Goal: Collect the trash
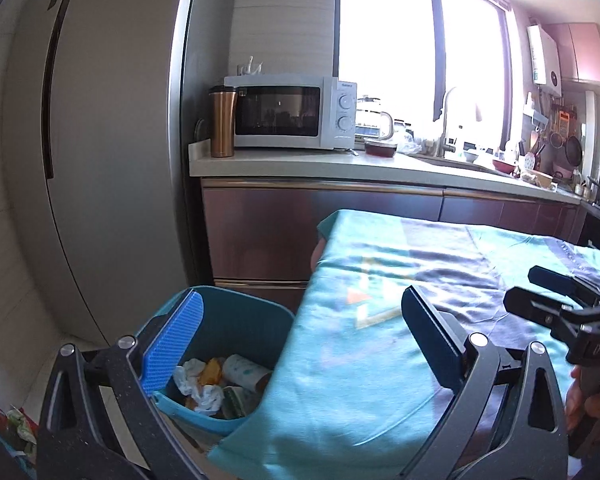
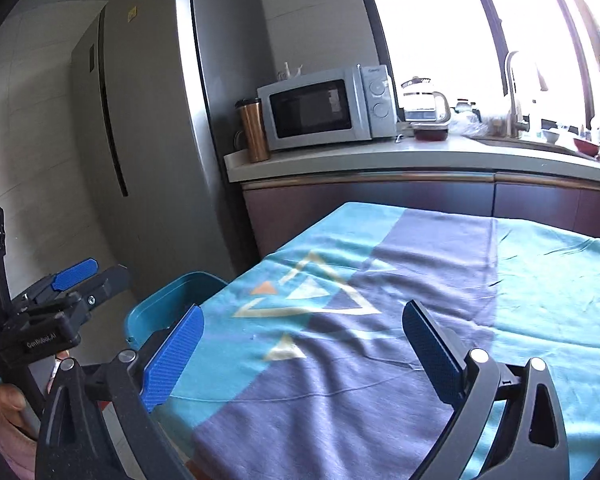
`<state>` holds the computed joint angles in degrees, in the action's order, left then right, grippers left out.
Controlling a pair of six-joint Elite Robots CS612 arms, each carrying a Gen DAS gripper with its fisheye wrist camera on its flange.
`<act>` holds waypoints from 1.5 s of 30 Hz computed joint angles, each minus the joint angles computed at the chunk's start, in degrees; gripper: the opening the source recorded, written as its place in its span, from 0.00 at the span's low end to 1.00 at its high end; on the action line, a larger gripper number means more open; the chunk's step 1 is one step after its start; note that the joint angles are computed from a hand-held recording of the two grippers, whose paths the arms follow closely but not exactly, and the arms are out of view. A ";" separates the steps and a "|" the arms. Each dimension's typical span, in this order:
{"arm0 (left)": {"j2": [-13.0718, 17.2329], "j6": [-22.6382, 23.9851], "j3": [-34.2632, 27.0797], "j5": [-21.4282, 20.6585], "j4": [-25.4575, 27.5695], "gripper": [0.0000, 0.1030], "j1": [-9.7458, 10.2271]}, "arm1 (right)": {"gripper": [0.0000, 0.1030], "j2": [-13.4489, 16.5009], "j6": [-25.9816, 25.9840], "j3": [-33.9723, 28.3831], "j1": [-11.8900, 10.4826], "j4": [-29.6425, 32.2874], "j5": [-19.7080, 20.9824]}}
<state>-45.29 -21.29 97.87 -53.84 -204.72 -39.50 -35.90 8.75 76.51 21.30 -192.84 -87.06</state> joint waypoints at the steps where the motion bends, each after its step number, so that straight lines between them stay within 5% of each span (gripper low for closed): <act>1: 0.04 -0.11 -0.17 0.31 -0.06 0.95 -0.31 | 0.93 -0.27 -0.23 0.75 0.04 -1.08 -1.12; 12: 0.97 1.64 -1.74 4.59 -2.24 0.95 -3.12 | 0.94 -2.19 -0.88 5.92 0.27 -11.34 -9.11; 22: 1.25 4.07 -2.15 6.08 -4.14 0.95 -4.08 | 0.94 -2.86 -0.88 7.81 0.37 -14.00 -12.61; 45: 1.92 4.88 -3.06 7.22 -4.44 0.95 -4.44 | 0.94 -3.27 0.21 9.02 -0.03 -15.16 -13.52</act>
<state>-43.37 -16.41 94.81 -46.62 -209.16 -43.93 -39.17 8.96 85.53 21.27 -208.00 -100.59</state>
